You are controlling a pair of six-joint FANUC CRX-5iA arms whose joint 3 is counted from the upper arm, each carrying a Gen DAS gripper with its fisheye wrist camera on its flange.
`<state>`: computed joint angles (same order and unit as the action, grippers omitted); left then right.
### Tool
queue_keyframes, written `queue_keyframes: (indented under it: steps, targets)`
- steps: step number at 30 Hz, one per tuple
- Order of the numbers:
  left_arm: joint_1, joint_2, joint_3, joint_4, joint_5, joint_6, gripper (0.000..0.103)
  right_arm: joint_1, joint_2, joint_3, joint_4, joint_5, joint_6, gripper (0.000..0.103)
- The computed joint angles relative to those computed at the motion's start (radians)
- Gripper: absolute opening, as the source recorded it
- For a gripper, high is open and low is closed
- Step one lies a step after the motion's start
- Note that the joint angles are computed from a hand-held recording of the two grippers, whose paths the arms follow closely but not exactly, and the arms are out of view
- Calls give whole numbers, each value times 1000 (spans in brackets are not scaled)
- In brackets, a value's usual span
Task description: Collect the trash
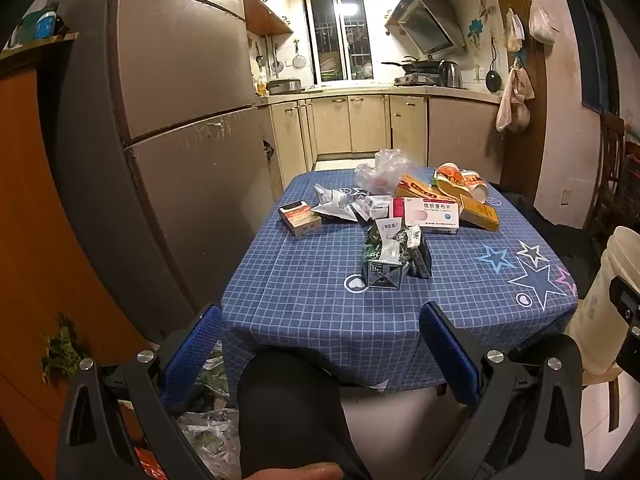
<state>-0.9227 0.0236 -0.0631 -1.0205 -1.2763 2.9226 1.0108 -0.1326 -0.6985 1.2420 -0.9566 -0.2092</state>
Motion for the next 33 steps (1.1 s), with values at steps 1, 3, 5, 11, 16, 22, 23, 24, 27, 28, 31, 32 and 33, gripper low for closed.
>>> queue_keyframes:
  steps: [1,3,5,11,16,22,23,24,27,28,31,32,33]
  targets:
    - [1,0,1,0,0,-1,99,-1,0,0,1,0,1,98]
    - [3,-4,-1,-1,0,-2,99,0,0,0,2,-1,0,98]
    - [6,-7,-3,-2,3,-4,99,1,-1,0,2,-1,0,98]
    - [4,-4,-1,-3,0,-2,99,3,4,4,0,1,6,98]
    - [2,-2,0,-4,-2,-1,99,4,6,6,-1,-1,6,98]
    - [2,-2,0,-4,-1,-2,99,4,5,6,-5,2,7,98]
    - [2,-1,0,-4,-2,-1,99,3,5,5,-5,8,4,98]
    - [2,-1,1,-4,-2,-1,99,2,6,5,-8,13,3,98]
    - [4,-2,1,-3,-1,-3,99,-3,5,4,-15,27,-1,98]
    - [4,-2,1,-3,-1,-5,99,-3,5,3,-17,29,-2,98]
    - [7,-1,-4,1,-1,-5,99,-5,3,1,-18,36,-2,98]
    - [8,0,-4,2,0,-6,99,-5,3,0,-18,39,-4,98]
    - [8,0,-6,1,0,-4,99,-6,-2,-2,-20,43,-2,98]
